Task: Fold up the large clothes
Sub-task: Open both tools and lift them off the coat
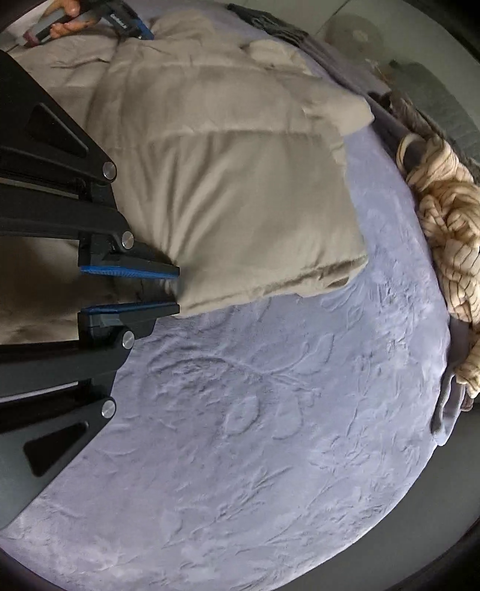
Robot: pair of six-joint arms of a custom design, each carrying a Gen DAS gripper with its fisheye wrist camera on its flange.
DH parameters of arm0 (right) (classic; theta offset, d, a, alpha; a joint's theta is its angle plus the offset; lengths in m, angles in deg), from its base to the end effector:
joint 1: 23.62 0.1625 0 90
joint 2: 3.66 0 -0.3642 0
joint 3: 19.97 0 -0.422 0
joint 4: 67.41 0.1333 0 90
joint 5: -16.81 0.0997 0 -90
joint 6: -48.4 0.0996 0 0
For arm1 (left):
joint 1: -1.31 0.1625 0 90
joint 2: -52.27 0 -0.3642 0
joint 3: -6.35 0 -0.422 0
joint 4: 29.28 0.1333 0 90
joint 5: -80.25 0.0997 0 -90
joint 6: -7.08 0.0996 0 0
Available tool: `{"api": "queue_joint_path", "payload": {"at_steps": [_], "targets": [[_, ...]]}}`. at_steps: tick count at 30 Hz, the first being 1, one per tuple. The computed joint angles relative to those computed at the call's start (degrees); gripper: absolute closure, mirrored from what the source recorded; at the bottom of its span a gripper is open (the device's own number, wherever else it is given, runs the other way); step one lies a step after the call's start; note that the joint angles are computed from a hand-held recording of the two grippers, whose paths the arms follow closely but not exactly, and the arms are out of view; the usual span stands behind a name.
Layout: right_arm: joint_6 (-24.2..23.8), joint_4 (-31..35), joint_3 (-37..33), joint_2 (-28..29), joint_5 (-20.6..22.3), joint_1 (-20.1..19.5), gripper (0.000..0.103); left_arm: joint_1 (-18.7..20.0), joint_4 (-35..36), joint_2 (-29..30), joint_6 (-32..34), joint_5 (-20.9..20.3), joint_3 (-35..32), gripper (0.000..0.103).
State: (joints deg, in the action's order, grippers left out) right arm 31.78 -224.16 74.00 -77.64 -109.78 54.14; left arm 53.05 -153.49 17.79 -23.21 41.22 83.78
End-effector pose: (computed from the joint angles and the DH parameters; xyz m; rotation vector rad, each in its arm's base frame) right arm -0.0600 -0.6251 0.3861 -0.2336 -2.2434 0.7509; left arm -0.2669 -0.6786 0.0040 0.2417 2.2728 -0.4689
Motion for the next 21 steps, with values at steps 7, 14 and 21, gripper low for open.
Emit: {"api": "queue_joint_path", "payload": {"at_steps": [7, 14, 21], "targets": [[3.43, 3.89, 0.14, -2.54, -0.27, 1.12, 0.087, -1.02, 6.39, -2.00, -5.74, -0.80, -0.77, 0.053], [7.14, 8.96, 4.38, -8.46, 1.33, 2.06, 0.079, -2.69, 10.02, -5.32, -9.85, -3.51, 1.12, 0.053], [10.97, 15.61, 6.21, -10.98, 3.11, 2.65, 0.070, -6.03, 11.67, -7.93, -14.06, -4.87, 4.41, 0.001]]}}
